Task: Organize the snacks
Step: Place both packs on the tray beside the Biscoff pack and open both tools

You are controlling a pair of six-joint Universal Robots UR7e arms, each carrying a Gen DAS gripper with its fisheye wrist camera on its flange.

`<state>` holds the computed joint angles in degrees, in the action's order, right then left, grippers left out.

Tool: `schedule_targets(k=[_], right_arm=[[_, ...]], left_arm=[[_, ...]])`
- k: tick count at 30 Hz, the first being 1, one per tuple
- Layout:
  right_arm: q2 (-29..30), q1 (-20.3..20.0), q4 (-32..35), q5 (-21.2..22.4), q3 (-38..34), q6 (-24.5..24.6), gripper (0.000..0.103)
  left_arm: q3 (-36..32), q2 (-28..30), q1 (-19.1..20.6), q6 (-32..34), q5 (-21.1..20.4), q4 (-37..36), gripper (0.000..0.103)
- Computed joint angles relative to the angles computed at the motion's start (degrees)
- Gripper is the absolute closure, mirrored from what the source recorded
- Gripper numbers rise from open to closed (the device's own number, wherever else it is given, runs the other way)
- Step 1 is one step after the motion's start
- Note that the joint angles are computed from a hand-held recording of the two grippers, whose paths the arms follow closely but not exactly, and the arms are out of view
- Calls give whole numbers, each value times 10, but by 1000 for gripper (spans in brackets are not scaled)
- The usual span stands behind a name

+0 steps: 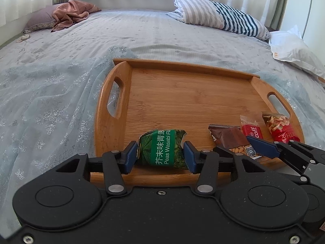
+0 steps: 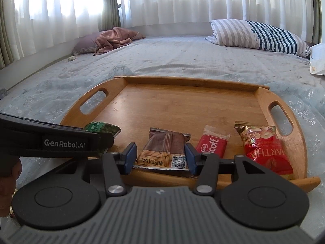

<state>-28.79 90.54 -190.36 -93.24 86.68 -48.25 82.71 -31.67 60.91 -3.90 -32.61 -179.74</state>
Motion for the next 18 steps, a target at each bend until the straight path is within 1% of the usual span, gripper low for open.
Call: schedule_targets(k=[12, 13, 16, 17, 18], right_arm=[[1, 0, 3, -5, -1, 1, 47], [1, 0, 3, -5, -1, 1, 47], [1, 1, 4, -5, -1, 2, 42], [1, 1, 6, -5, -2, 2, 36], [1, 1, 8, -5, -3, 2, 33]], left_arm=[[3, -3, 0, 3, -1, 5, 53], [3, -3, 0, 4, 0, 4, 51], [3, 0, -2, 9, 6, -1, 48], [3, 0, -2, 9, 6, -1, 47], [5, -2, -2, 9, 5, -3, 47]])
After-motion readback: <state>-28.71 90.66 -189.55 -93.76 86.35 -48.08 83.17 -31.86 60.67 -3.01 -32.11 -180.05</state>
